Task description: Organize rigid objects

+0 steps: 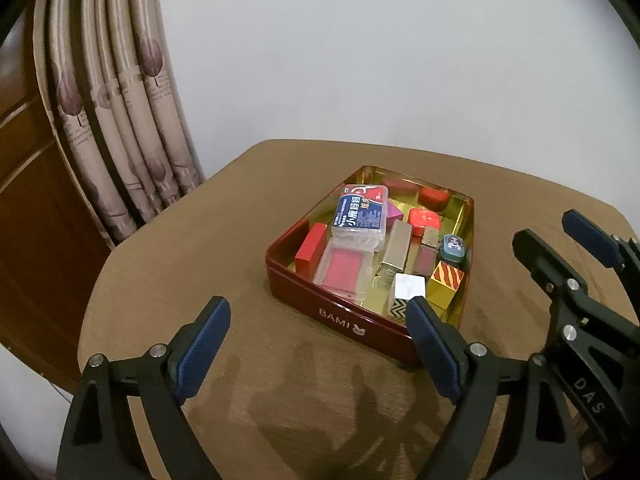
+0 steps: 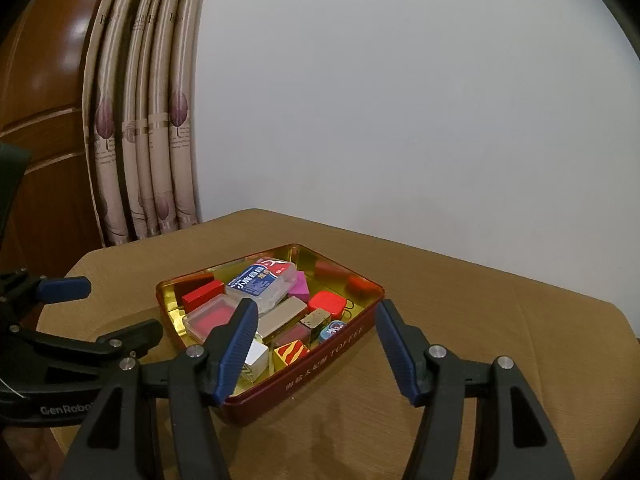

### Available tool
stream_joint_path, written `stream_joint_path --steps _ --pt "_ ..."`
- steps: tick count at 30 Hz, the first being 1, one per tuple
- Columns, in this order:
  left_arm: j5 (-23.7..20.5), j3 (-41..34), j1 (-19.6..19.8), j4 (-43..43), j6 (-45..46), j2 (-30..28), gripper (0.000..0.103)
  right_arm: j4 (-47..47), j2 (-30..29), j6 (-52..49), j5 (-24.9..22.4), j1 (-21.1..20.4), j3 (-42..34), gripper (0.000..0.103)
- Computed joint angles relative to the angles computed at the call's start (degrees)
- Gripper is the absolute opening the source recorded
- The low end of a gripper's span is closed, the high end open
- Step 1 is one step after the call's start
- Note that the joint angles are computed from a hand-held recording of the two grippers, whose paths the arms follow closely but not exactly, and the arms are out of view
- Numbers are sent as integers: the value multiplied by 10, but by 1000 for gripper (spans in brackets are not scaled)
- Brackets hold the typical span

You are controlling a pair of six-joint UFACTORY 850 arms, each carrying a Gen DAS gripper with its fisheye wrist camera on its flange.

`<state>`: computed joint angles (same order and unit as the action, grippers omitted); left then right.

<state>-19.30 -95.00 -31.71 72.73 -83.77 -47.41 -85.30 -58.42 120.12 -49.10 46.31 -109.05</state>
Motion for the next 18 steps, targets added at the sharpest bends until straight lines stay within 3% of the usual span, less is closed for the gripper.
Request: stream_joint_path --steps 10,13,18 --pt "-26 4 -7 86 -56 -3 101 5 3 -1 -1 -1 5 63" --pt "-16 3 -5 80 -51 -4 101 6 3 -3 -1 -2 4 63" --pt "-20 15 -7 151 -119 0 101 8 0 -10 -9 0 -1 63"
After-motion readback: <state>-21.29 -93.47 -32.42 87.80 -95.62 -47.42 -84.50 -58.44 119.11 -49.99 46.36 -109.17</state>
